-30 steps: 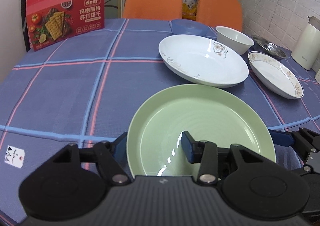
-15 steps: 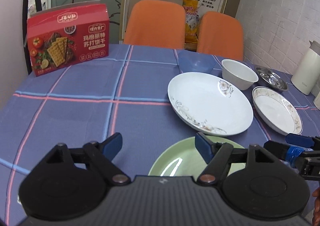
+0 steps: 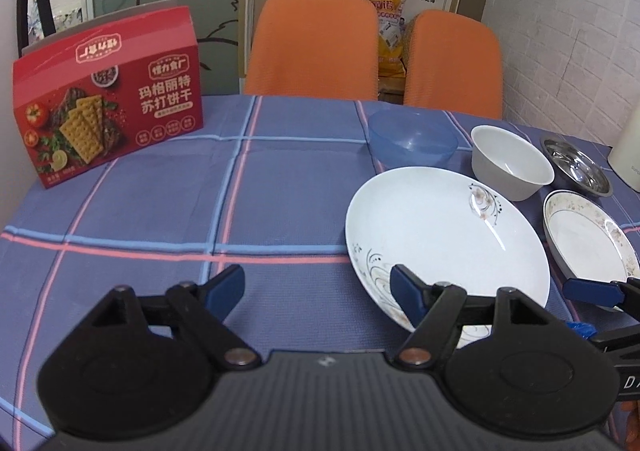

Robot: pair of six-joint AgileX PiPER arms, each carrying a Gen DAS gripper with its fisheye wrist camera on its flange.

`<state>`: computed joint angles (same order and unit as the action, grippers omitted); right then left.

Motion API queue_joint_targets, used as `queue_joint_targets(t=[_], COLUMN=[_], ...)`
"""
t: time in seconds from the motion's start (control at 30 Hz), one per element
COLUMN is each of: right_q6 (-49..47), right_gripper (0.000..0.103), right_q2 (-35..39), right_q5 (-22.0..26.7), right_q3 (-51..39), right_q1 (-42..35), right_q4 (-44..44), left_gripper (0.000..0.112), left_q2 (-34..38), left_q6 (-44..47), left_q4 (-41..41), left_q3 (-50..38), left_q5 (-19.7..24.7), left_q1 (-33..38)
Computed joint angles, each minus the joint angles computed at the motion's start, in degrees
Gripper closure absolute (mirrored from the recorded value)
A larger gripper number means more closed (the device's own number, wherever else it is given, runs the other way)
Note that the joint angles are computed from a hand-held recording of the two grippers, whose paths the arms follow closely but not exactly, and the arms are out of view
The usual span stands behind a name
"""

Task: Organize plates and bowls

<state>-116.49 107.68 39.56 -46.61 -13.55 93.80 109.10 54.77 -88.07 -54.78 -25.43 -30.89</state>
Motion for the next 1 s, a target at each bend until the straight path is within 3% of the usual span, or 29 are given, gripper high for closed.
queue_joint_targets(t=[0.57,0.83,1.0], right_q6=[9.44,7.51,7.01], right_gripper=[0.016,0.014,0.014], right_q2=[7.03,7.93,8.47], right_q5=[-2.94,-7.68,-7.34], right_q3=[-9.40,-10.97,-11.62], right_q1=[4.11,7.73,8.00], right_q4=[-5.49,-3.26,-3.46], left_gripper=[0.039,0.039,0.039], left_q2=[5.34,6.88,8.03], left_q6=[9.39,13.92,16.82], left_q4=[-4.95,-8.03,-9.96], left_q3=[-7.09,-9.48,-11.14], left_q5=[2.45,2.47,2.96], left_q1=[3.04,4.10,4.47])
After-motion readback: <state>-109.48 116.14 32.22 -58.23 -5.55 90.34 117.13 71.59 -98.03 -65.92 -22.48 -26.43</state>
